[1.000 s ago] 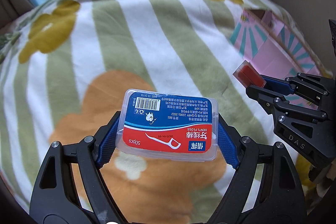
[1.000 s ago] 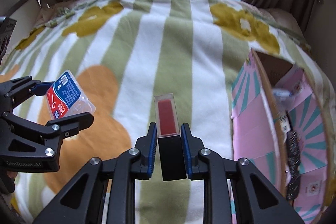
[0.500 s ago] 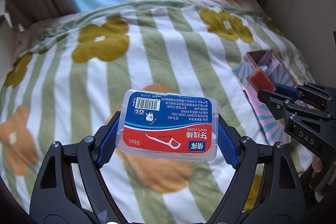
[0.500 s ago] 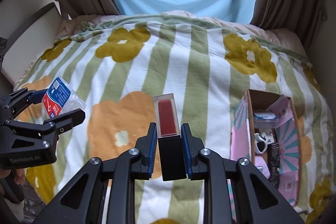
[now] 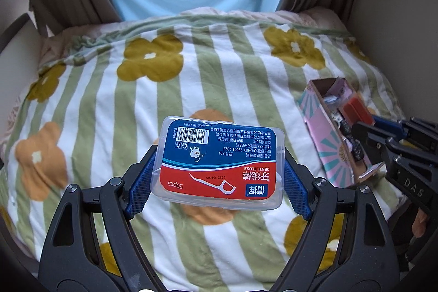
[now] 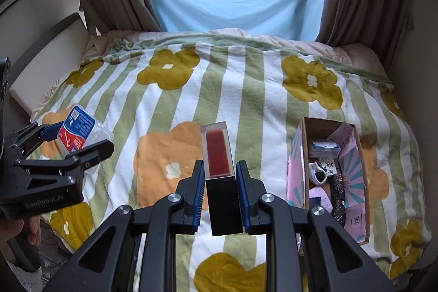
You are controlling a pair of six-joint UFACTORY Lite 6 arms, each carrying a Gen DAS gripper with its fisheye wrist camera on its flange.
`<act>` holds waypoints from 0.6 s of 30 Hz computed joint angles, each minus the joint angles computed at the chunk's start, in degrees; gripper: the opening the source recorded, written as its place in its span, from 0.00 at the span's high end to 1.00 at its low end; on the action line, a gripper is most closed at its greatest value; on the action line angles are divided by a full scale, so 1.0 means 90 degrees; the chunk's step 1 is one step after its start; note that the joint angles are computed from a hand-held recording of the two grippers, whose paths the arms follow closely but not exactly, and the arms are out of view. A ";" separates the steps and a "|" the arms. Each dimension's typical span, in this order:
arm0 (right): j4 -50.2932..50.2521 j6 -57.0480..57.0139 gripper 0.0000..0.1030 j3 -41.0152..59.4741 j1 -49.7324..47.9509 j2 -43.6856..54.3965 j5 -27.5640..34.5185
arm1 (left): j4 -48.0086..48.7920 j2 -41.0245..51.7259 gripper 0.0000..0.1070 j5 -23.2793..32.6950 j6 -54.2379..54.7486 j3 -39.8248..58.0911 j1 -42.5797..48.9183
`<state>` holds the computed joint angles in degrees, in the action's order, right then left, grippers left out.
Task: Organize objects
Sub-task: 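Lift both held items and carry them over the cardboard box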
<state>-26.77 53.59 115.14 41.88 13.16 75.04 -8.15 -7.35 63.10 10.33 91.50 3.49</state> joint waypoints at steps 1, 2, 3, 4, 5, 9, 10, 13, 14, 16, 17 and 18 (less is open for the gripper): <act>-0.0029 0.0036 0.80 -0.0009 0.0015 -0.0048 0.0040 | -0.0021 0.0056 0.24 0.0050 -0.0023 0.0145 -0.0034; -0.0080 0.0103 0.80 -0.0022 0.0046 -0.0128 0.0099 | -0.0015 0.0115 0.24 0.0069 -0.0054 0.0249 -0.0087; -0.0127 0.0144 0.80 -0.0028 0.0069 -0.0178 0.0145 | -0.0005 0.0180 0.24 0.0090 -0.0087 0.0384 -0.0162; -0.0184 0.0191 0.80 -0.0040 0.0095 -0.0237 0.0211 | 0.0017 0.0246 0.24 0.0101 -0.0126 0.0518 -0.0262; -0.0244 0.0249 0.80 -0.0106 0.0100 -0.0346 0.0268 | 0.0054 0.0328 0.24 0.0123 -0.0177 0.0660 -0.0362; -0.0344 0.0477 0.80 -0.0622 -0.0016 -0.0877 0.0305 | 0.0208 0.0798 0.24 0.0200 -0.0408 0.1362 -0.0929; -0.0350 0.0519 0.80 -0.0743 -0.0055 -0.0990 0.0305 | 0.0242 0.0938 0.24 0.0223 -0.0453 0.1540 -0.1071; -0.0386 0.0682 0.80 -0.1318 -0.0268 -0.1532 0.0323 | 0.0411 0.1486 0.24 0.0299 -0.0643 0.2200 -0.1641; -0.0390 0.0718 0.80 -0.1491 -0.0353 -0.1689 0.0332 | 0.0462 0.1678 0.24 0.0339 -0.0721 0.2433 -0.1815; -0.0363 0.0744 0.80 -0.1850 -0.0555 -0.2026 0.0327 | 0.0544 0.2174 0.24 0.0424 -0.0866 0.3006 -0.2207; -0.0327 0.0736 0.80 -0.2119 -0.0728 -0.2271 0.0314 | 0.0582 0.2536 0.24 0.0503 -0.0938 0.3434 -0.2436; -0.0298 0.0718 0.80 -0.2312 -0.0857 -0.2443 0.0306 | 0.0613 0.2838 0.24 0.0583 -0.0996 0.3808 -0.2607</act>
<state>-29.45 60.05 94.34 34.16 -8.83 77.80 -2.63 18.19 68.35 1.37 125.77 -19.98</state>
